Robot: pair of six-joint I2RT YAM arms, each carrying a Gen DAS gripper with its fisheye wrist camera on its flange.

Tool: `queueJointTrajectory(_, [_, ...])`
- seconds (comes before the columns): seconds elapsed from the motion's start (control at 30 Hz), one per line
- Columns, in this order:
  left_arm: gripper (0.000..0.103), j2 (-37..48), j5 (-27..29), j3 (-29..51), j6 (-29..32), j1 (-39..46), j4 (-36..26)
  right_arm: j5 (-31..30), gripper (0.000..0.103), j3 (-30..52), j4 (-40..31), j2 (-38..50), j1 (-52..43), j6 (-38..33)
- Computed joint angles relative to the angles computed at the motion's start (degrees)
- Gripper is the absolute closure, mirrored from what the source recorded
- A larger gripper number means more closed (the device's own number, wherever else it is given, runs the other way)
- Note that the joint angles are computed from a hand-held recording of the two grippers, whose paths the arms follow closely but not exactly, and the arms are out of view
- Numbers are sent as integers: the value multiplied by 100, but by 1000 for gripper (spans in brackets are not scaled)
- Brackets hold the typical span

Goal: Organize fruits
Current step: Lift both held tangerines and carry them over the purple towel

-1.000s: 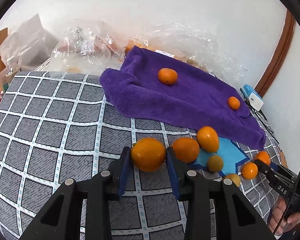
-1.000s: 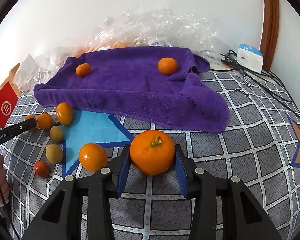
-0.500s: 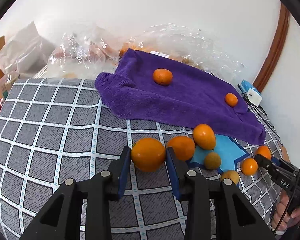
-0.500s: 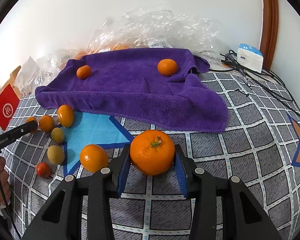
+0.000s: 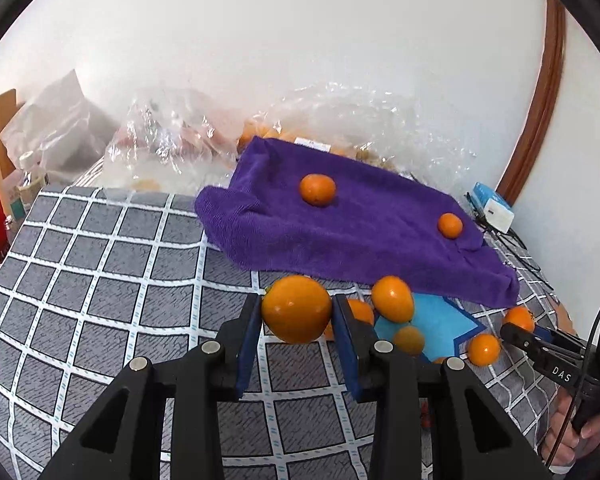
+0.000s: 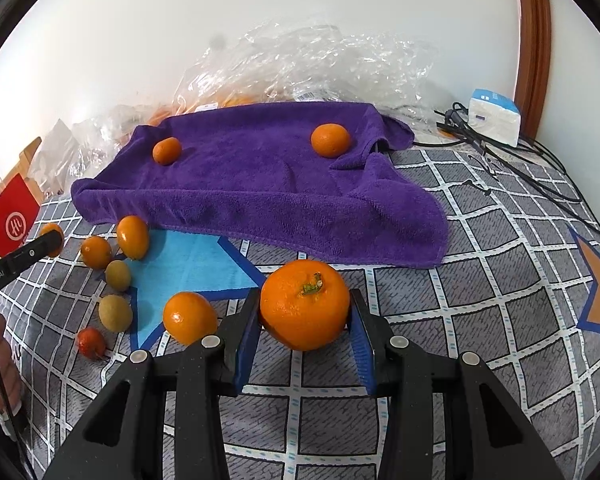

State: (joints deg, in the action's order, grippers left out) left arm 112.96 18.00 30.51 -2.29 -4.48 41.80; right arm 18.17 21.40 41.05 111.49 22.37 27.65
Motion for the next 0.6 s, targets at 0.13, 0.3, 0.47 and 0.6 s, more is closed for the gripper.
queueJointTrajectory(0.13, [69,-163,-33,-105,4,-18,66,71,61,-104,-235,-413,27,7])
queueJointTrajectory(0.3, [69,-922,-146,-190,21,-96,-482,238,61,-65,-982,-1327,-46,-202])
queueJointTrajectory(0.47, [69,-1589,-378,203,9,-272,-1189,82,61,238,-1648,-1940,-369,-555])
queueJointTrajectory(0.6, [69,-1584,-471,732,-162,-367,-1545,-124,61,466,-1765,-2064,-669,-742])
